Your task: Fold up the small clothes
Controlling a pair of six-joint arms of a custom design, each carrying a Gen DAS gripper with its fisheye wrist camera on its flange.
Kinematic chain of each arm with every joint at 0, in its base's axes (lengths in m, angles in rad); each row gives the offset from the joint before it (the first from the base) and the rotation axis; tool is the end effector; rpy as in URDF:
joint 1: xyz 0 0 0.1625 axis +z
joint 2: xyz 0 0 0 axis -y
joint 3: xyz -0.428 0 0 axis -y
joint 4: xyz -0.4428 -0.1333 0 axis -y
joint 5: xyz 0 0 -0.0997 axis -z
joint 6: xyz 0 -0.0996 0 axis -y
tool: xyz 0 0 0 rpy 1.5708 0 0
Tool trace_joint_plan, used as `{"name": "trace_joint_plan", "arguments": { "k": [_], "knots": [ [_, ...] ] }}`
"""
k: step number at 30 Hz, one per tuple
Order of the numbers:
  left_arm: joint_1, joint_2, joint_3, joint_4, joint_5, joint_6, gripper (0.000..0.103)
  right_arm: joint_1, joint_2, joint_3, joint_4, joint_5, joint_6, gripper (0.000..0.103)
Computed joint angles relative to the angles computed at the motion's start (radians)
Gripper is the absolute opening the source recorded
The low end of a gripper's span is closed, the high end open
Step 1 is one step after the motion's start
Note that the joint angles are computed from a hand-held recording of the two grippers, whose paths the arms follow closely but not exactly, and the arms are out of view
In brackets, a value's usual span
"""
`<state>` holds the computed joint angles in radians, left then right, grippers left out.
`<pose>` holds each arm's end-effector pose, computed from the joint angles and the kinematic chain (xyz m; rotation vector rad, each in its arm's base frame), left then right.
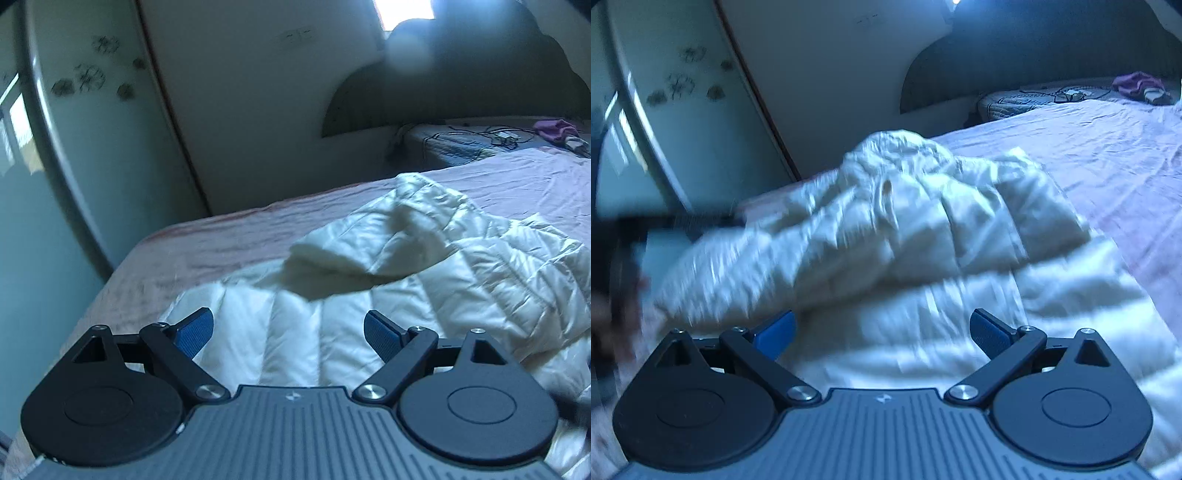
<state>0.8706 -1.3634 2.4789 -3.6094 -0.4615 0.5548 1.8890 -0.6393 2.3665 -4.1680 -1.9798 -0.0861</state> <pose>-0.0737 -0.4327 0.2364 0.6376 1.8700 -1.0216 0.2168 -0.3588 -0.0023 0.2736 -2.5699 1.2492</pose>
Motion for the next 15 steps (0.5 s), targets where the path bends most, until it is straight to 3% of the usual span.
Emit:
{"name": "trace_joint_plan", "arguments": {
  "k": [4,6,7,8,10,15],
  "knots": [
    [0.008,-0.01,0.022,-0.029,0.01,0.019,0.093,-0.075,-0.048,-0.03,0.07,0.157,0.117,0.101],
    [0.015,-0.028,0.032,-0.001,0.004,-0.003,0.094,-0.098,-0.056,-0.055,0.111,0.193,0.173,0.101],
    [0.017,-0.035,0.04,0.006,0.001,-0.014,0.094,-0.107,-0.057,-0.063,0.128,0.204,0.188,0.093],
    [0.021,-0.039,0.045,0.009,0.0,-0.019,0.094,-0.111,-0.055,-0.073,0.142,0.21,0.202,0.068],
    [0.024,-0.037,0.052,0.001,0.002,-0.015,0.094,-0.097,-0.052,-0.094,0.183,0.162,0.223,0.031],
    [0.029,-0.042,0.058,-0.01,0.002,-0.001,0.094,-0.078,-0.029,-0.117,0.125,0.09,0.146,0.022]
  ]
}}
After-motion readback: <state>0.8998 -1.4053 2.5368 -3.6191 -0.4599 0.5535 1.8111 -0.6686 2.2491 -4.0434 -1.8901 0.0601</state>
